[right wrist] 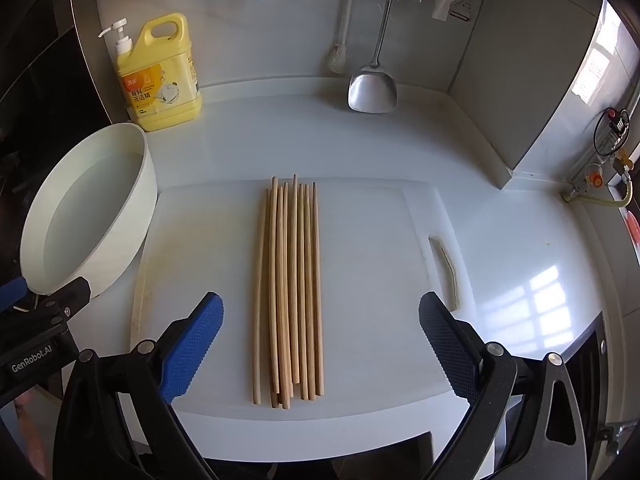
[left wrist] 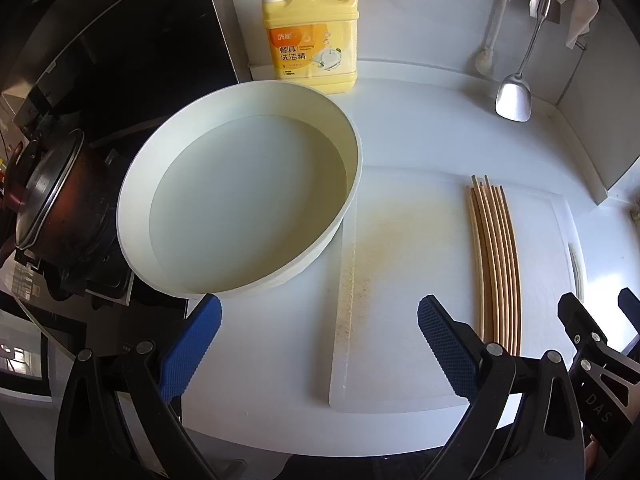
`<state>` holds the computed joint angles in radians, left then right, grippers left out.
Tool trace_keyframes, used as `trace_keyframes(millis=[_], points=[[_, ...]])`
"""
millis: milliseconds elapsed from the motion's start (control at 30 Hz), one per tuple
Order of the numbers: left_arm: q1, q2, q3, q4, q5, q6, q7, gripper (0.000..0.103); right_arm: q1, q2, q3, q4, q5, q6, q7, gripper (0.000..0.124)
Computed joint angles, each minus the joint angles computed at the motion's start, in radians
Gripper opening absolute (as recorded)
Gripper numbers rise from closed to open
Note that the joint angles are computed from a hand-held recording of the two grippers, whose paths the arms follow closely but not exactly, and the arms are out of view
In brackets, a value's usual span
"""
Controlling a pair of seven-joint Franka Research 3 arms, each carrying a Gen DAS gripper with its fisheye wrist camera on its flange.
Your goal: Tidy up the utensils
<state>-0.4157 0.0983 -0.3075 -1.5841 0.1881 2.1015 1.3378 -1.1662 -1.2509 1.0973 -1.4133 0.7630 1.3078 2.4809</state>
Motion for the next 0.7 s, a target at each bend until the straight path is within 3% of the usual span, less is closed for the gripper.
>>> trace_keyframes(millis=[700], points=[[-0.001,-0.004,0.000,-0.005,0.002,0.003,-0.003,0.097,0.008,-0.002,0.003,-0.016,-0.003,0.010,0.001,0.094]])
